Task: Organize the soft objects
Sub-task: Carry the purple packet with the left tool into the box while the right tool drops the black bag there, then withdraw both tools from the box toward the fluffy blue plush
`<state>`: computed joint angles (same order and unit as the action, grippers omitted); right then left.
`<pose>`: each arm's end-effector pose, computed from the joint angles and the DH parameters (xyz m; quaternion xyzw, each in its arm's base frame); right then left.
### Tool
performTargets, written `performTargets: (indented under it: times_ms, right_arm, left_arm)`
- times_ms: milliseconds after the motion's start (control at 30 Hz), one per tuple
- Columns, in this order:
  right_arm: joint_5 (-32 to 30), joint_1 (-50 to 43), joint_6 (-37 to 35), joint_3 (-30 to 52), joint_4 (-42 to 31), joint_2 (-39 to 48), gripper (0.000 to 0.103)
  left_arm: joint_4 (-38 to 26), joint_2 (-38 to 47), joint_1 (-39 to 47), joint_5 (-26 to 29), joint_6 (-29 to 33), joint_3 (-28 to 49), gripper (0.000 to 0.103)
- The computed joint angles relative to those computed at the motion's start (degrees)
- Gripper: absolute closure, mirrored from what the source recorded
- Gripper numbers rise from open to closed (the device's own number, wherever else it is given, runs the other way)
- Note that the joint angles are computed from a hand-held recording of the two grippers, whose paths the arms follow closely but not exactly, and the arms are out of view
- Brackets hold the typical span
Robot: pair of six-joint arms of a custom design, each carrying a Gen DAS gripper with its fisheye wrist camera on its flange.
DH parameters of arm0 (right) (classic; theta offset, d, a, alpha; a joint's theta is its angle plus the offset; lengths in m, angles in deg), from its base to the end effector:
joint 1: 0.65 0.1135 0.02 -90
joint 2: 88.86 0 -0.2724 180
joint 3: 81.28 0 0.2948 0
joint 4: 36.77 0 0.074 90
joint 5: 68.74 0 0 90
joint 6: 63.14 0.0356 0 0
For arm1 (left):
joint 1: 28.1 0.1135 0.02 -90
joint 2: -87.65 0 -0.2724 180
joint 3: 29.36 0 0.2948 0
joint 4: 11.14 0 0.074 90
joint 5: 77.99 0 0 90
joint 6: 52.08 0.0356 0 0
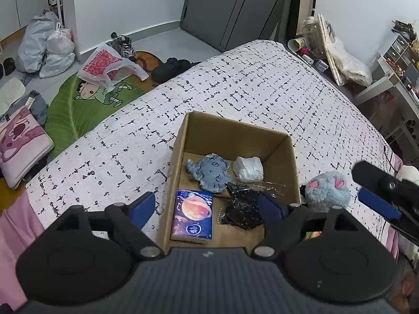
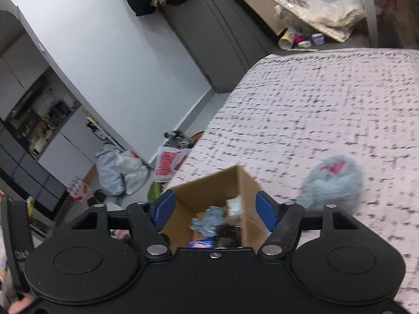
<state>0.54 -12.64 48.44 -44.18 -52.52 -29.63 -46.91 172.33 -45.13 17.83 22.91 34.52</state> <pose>0.2358 -0.0372 0.1706 0.1796 0.8689 0.1971 0.4171 0.3151 -0.1003 0.1887 0.0315 0.9561 -0.1260 0.2627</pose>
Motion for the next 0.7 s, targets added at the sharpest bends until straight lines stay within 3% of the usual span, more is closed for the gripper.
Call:
performTargets:
  times_ms: [333,700]
  right_arm:
    - [-4.9,-9.7,-9.0,-1.6,-7.8,-5.1,0.019]
    - [-12.3,-21.3,-18.6,-0.9,-15.1,-7.9,0.007]
  left_arm:
    - [1.7,-3.9,-4.1,-1.4,-1.3,-2.5,0.001]
    - [2.7,-6.2,-10.0,-3.6,-4.1,-3.4,0.000]
